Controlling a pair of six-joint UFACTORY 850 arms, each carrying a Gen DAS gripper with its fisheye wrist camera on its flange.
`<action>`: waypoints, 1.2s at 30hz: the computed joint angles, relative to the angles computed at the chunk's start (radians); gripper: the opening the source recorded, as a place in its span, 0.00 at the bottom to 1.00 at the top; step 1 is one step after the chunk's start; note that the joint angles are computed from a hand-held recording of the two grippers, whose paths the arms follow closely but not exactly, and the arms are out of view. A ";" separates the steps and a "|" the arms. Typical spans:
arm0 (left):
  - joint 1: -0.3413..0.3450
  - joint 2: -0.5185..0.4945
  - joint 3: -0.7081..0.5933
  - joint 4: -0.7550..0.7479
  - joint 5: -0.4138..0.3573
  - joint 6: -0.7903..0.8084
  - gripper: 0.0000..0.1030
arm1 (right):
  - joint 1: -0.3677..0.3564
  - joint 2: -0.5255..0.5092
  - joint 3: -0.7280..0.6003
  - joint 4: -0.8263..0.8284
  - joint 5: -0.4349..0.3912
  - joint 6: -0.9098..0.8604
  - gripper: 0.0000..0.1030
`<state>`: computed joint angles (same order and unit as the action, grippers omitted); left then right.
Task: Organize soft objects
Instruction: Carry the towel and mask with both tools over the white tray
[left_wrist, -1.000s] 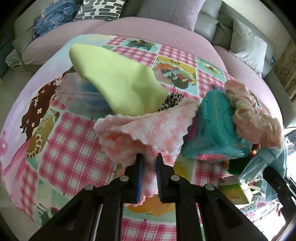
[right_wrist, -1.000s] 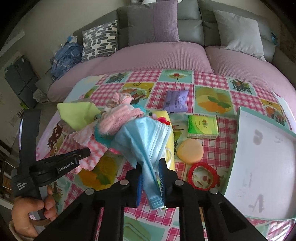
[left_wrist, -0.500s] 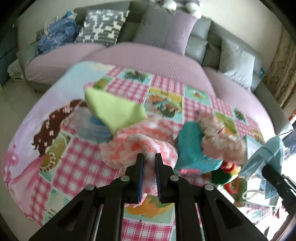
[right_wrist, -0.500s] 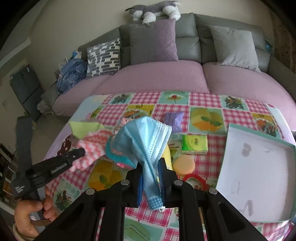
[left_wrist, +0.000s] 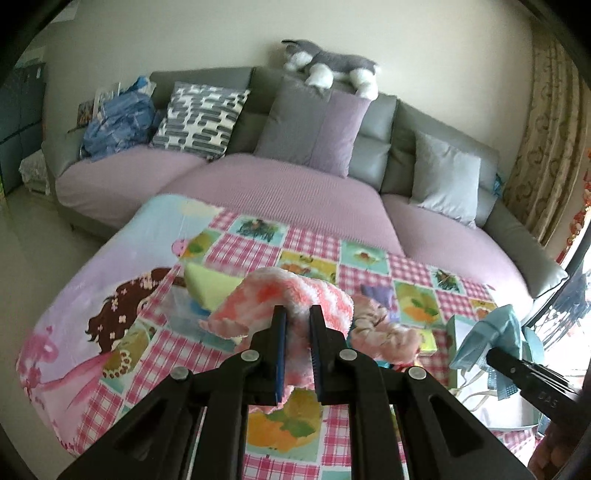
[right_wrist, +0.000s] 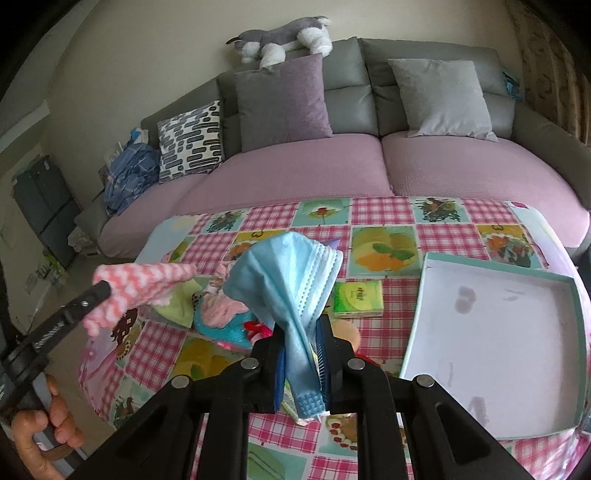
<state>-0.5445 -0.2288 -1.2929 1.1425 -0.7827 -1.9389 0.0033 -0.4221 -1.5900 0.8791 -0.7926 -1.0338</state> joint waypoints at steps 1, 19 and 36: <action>-0.003 0.000 -0.003 0.009 -0.004 -0.003 0.12 | -0.003 -0.002 -0.003 0.000 -0.001 0.003 0.15; -0.058 -0.147 -0.290 0.007 -0.035 0.264 0.12 | -0.123 -0.123 -0.135 -0.122 0.091 0.259 0.15; -0.106 -0.595 -0.919 -0.313 0.081 0.883 0.12 | -0.220 -0.242 -0.276 -0.392 0.144 0.620 0.17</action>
<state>-0.6503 -0.8242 -2.2115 0.8295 -0.7021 -1.0560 -0.2165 -0.6645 -1.8660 0.4868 -0.6487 -0.4135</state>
